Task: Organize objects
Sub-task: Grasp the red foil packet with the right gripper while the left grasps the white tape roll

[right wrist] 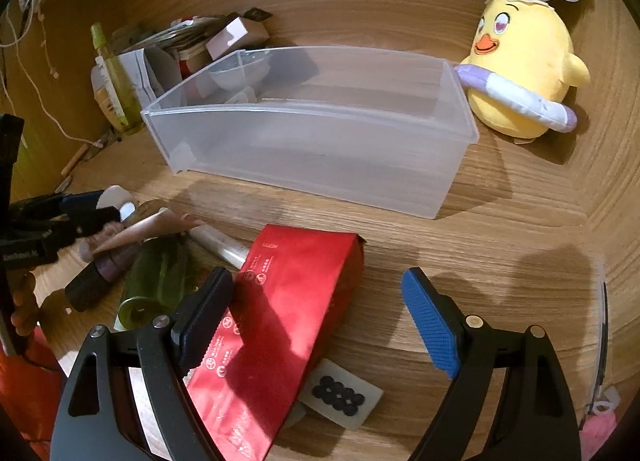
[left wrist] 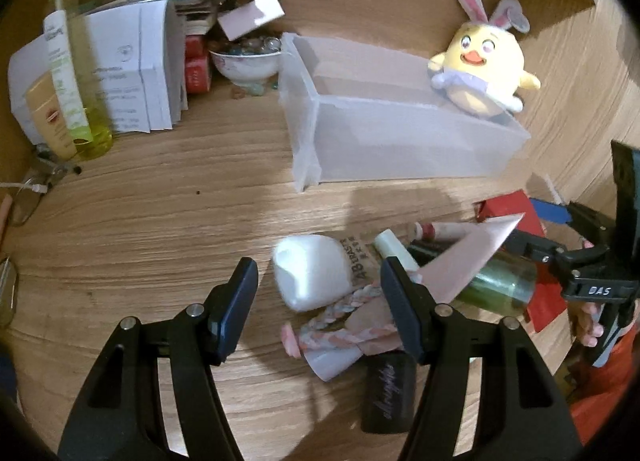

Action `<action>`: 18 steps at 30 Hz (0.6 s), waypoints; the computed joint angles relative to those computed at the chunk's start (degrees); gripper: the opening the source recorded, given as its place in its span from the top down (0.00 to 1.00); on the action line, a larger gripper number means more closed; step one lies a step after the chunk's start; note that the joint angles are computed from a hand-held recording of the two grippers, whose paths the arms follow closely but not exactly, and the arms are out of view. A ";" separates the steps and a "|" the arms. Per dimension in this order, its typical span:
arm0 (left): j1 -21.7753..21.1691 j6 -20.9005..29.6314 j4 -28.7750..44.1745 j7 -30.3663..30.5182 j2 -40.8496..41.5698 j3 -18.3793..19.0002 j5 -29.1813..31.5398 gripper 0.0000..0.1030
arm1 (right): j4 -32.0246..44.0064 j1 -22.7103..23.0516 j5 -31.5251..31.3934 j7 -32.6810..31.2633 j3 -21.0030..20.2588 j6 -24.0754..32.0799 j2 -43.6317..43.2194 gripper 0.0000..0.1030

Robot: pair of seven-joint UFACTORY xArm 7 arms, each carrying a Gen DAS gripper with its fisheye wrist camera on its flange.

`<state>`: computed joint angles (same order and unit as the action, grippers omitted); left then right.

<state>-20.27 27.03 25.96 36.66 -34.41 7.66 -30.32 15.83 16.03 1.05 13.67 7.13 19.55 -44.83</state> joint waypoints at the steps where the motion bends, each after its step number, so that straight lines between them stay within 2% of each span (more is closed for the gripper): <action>1: 0.21 0.30 0.31 -0.34 0.52 -0.31 0.33 0.38 | 0.00 0.45 0.21 -0.37 -0.50 -0.11 0.15 0.18; 3: 0.50 0.78 0.86 -0.75 1.33 -0.39 0.42 0.39 | 0.35 0.92 0.49 -0.97 -1.04 0.01 0.98 0.18; 7: 0.95 1.51 1.24 -0.91 1.78 0.10 -0.55 0.54 | 1.10 2.12 1.93 -2.48 -2.43 0.17 2.40 0.18; 10: 1.33 1.63 1.28 -0.80 1.78 0.65 -1.74 0.62 | 1.58 2.17 2.52 -2.96 -2.58 -0.02 3.47 0.29; 14: 2.24 -0.91 0.31 -1.73 0.97 -0.21 -2.04 0.74 | 1.50 2.43 3.60 -3.61 -3.07 -0.30 3.59 0.46; 18: 1.90 -3.53 -0.65 -2.48 0.00 -0.26 -1.82 0.76 | 0.66 0.54 3.11 -2.28 -1.50 -1.09 2.35 0.48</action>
